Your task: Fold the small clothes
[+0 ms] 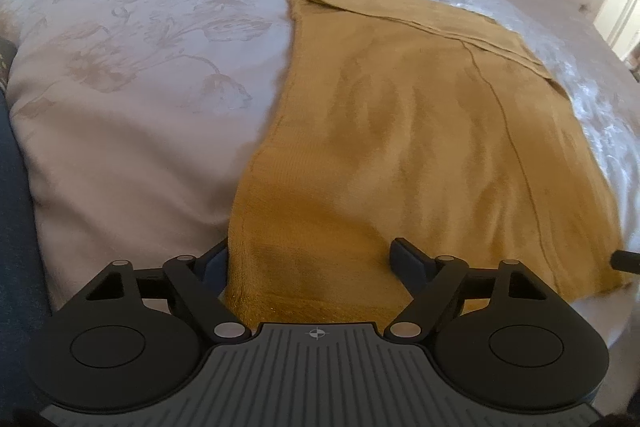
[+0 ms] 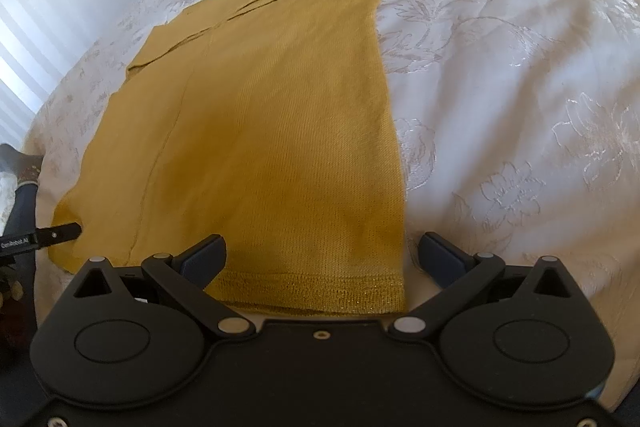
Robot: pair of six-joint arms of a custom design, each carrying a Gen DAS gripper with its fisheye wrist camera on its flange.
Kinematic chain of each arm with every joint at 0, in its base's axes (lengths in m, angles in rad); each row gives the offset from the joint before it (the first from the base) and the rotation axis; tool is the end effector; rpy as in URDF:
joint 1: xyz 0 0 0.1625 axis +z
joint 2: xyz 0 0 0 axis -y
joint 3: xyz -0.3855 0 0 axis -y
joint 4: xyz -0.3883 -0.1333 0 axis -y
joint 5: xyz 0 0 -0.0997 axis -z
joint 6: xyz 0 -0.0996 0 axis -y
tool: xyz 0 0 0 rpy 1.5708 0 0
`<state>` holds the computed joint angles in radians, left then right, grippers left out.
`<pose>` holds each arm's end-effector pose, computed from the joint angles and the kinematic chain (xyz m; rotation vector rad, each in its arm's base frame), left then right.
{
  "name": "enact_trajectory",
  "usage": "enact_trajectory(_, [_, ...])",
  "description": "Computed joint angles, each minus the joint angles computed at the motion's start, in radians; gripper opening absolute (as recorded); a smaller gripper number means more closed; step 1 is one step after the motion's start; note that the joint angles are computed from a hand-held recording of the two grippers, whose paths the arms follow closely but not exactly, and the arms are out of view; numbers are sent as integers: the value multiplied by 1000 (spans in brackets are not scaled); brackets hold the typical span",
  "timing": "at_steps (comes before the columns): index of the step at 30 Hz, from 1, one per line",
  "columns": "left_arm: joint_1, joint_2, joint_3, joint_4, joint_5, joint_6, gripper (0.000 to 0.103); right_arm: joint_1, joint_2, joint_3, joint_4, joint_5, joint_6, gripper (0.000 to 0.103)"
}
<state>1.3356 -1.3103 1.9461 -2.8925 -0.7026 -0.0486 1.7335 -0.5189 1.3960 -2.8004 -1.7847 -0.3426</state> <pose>0.0801 -0.5638 0.3178 -0.1586 2.2388 -0.9279 0.2257 -0.6827 -0.0018 0.6619 -2.7828 0.4797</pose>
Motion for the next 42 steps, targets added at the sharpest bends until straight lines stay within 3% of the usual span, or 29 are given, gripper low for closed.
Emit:
enact_trajectory(12, [15, 11, -8, -48, -39, 23, 80, -5, -7, 4, 8, 13, 1, 103])
enact_trajectory(13, [12, 10, -6, -54, -30, 27, 76, -8, -10, 3, 15, 24, 10, 101])
enact_trajectory(14, [5, 15, -3, -70, -7, 38, 65, -11, -14, 3, 18, 36, 21, 93])
enact_trajectory(15, [-2, 19, -1, -80, 21, 45, 60, -12, -17, 7, 13, 42, 29, 86])
enact_trajectory(17, [-3, 13, 1, -68, 22, 32, 53, -17, -26, 10, 13, 53, 47, 49])
enact_trajectory(18, [-4, 14, 0, -77, 27, 28, 49, -23, -30, 7, 30, 71, 62, 39])
enact_trajectory(19, [-5, 14, 2, -87, 36, 23, 40, -31, -34, 2, 55, 97, 81, 22])
enact_trajectory(20, [-5, 12, 6, -104, 34, 26, 27, -42, -40, 2, 76, 131, 105, 17])
enact_trajectory(22, [2, -2, 19, -147, -12, 38, 11, -46, -45, 12, 59, 149, 120, 16])
enact_trajectory(23, [2, -8, 22, -154, -23, 33, 8, -44, -47, 18, 39, 150, 110, 16])
enact_trajectory(31, [-37, -5, 28, -330, -45, 195, 7, -38, -61, 15, -49, 244, 64, 16])
enact_trajectory(37, [-26, 11, -19, -387, -105, 188, 4, -35, -34, -43, -55, 285, 69, 15])
enact_trajectory(42, [-14, 29, -53, -356, -99, 175, 4, -26, -10, -85, -41, 270, 64, 15])
